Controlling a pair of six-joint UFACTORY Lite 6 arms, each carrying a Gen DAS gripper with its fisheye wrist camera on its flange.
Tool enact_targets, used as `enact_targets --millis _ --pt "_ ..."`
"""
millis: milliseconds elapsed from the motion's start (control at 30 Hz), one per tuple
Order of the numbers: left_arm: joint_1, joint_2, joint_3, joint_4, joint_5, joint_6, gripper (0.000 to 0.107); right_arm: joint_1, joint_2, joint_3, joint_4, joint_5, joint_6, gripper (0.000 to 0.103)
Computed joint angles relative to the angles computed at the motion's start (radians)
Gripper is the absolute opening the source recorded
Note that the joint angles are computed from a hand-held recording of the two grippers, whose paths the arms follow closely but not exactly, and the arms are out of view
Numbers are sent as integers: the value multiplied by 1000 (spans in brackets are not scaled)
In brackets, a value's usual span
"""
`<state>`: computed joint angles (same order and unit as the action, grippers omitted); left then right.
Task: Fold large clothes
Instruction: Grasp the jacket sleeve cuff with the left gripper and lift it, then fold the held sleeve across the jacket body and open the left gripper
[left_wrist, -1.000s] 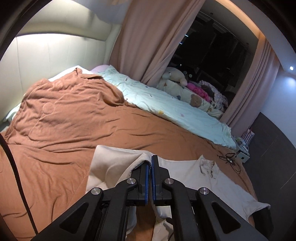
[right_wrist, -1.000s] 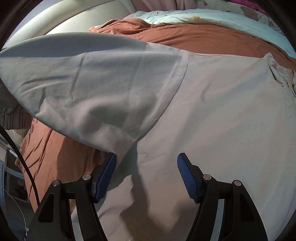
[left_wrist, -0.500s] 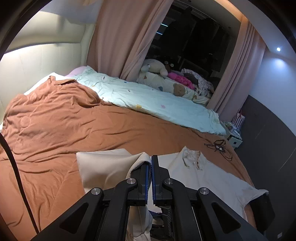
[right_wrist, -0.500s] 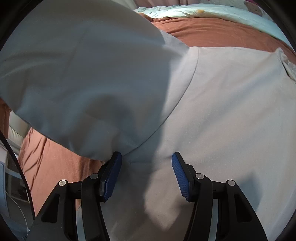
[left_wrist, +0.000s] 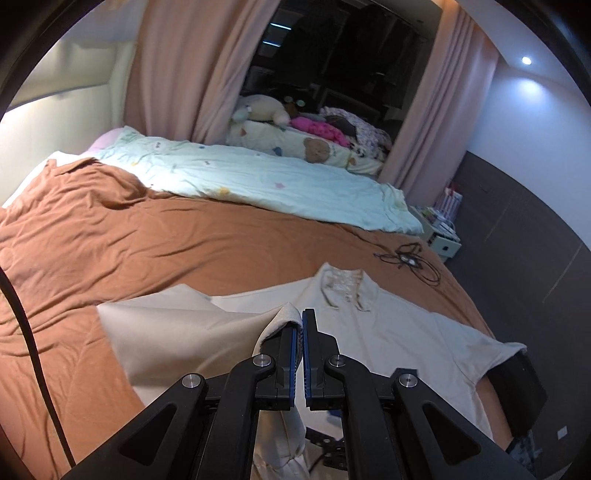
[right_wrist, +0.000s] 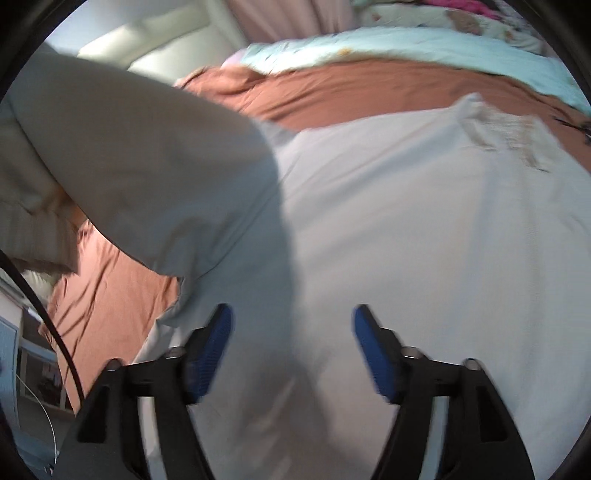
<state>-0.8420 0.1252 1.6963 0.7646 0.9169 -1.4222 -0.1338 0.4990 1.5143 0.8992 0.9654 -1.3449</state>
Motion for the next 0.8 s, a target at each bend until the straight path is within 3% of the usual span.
enact_targets --millis 267,333,367,433,467,500,667,767,800 --pt "-26 316 326 -132 -52 132 3 -310 -26 11 9 115 -110 81" --pt "-30 438 466 -199 -21 194 3 -362 -19 12 6 120 -123 81" --pt "-25 517 566 -251 17 242 8 -383 -22 10 1 121 -126 81" --pt "-9 612 653 -371 12 308 39 -425 -24 1 -2 117 -146 81" --pt "-2 616 634 -420 -25 324 66 -442 -39 8 -13 134 -135 81" --pt "1 608 595 -456 -64 332 82 -470 -66 1 -24 158 -136 81" --pt "-22 530 426 -477 -130 290 87 -506 -185 -97 -22 175 -163 81" --pt "-26 444 288 -519 -215 294 103 -519 -223 -111 -26 226 -169 81" --pt "-22 425 256 -552 -238 315 103 -518 -222 -114 -24 232 -175 81"
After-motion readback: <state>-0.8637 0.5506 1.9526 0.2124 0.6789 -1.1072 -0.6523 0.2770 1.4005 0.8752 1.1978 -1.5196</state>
